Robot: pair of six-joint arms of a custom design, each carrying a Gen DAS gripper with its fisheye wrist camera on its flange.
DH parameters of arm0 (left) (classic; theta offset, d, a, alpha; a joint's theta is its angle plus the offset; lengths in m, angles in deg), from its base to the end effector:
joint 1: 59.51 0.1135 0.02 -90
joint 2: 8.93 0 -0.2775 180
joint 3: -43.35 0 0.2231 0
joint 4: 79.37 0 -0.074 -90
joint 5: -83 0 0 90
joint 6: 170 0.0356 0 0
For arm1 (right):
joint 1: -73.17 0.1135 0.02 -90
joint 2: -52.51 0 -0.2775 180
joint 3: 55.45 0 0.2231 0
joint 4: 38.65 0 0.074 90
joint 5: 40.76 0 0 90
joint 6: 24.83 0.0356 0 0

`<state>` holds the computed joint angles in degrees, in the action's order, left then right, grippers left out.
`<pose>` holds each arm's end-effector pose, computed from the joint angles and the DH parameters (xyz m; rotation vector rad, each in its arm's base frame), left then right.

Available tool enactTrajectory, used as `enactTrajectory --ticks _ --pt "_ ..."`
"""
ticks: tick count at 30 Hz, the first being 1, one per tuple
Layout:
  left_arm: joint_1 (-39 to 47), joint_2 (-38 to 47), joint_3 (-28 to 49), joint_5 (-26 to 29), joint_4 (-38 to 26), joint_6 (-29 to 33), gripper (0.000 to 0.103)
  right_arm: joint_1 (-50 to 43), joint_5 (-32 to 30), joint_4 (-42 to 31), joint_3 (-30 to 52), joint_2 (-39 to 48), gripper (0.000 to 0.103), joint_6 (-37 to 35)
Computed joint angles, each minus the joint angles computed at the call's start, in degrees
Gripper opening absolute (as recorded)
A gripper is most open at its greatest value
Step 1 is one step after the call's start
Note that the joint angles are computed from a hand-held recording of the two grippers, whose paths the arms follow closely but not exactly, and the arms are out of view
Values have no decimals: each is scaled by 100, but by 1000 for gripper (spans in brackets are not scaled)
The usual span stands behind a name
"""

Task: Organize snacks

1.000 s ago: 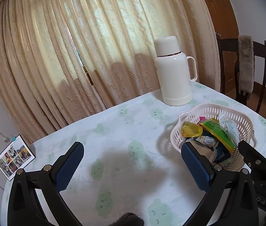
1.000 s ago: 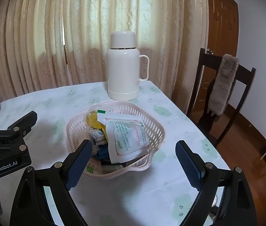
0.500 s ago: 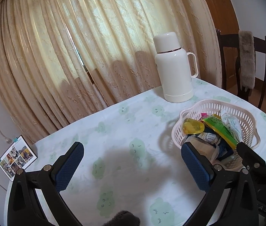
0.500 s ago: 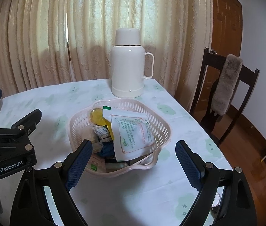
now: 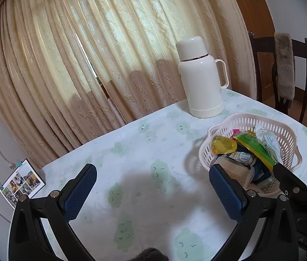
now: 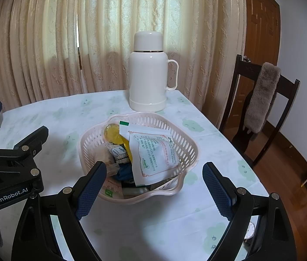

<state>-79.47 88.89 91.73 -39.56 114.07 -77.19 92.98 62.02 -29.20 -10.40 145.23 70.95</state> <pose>0.2763 -0.0800 0.1578 0.1081 2.1180 0.4464 0.2556 0.0837 0.1585 -0.1510 2.2134 -0.0038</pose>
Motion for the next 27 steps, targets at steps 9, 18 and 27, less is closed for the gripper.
enactTrajectory --ticks 9,18,27 --pt "10 124 -15 -62 145 108 103 25 19 20 -8 26 90 11" --pt "-4 156 -56 -130 244 171 103 18 6 132 -59 93 90 0" --pt "-2 154 -47 -126 226 177 103 22 12 124 -61 92 90 -1"
